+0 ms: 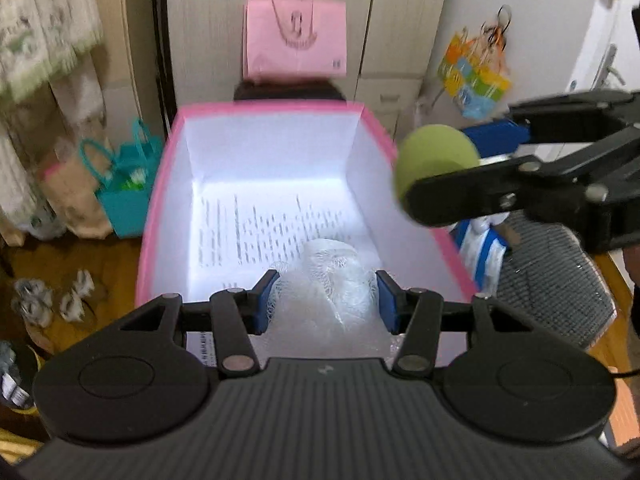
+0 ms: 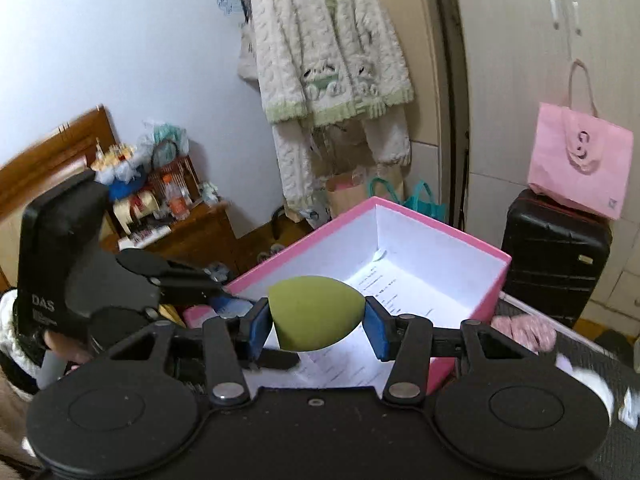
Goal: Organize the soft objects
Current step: 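Carry puff and sponge over the pink box and open both grippers to drop them, then withdraw both grippers from the box back toward the remaining items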
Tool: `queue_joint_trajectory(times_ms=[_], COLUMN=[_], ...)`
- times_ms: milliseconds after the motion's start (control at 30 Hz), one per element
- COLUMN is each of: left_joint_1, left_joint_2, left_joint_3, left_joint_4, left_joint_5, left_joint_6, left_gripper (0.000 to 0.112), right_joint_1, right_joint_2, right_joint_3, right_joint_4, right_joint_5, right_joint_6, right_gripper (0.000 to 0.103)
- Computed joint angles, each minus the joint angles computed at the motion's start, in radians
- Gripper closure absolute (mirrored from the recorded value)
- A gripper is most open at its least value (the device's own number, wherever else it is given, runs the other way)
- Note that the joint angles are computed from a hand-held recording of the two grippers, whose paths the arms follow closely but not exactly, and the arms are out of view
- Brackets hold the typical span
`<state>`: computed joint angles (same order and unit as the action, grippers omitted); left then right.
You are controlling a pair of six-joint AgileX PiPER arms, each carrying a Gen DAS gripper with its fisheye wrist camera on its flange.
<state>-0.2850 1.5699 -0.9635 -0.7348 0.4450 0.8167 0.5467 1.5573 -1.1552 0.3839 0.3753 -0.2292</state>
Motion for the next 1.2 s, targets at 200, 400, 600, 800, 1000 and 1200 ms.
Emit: queue_joint_trajectory(times_ms=[200,400,600,800,1000,1200], left_joint_1=[-0.031,-0.043,-0.043,-0.041,-0.039,-0.069], left_joint_2=[0.196,0.232,0.236,0.214,0.136,0.03], left_joint_3=[-0.2,-0.25,-0.257,-0.256,-0.198,-0.133], left_joint_4=[0.247,0.335,0.414,0.426,0.424,0.481], left_joint_5=[0.096,0.097,0.092,0.124,0.134,0.149], left_joint_6=[-0.25,-0.374,-0.452,-0.448,-0.444,-0.484], left_gripper=[0.059,0.045,0.043,0.043,0.043,0.043], right_joint_1=[-0.057,-0.101,-0.112,-0.113,-0.098,-0.067], right_joint_2=[0.27,0.416,0.443,0.385,0.233,0.07], right_joint_3=[-0.298,-0.454,-0.477,-0.436,-0.29,-0.153], right_joint_4=[-0.083,-0.065,-0.017,-0.044,-0.07,-0.175], right_joint_5=[0.209,0.33,0.314,0.285,0.224,0.189], right_joint_6=[0.099,0.122,0.089,0.103,0.088,0.143], right_gripper=[0.048,0.045,0.032,0.028,0.028,0.028])
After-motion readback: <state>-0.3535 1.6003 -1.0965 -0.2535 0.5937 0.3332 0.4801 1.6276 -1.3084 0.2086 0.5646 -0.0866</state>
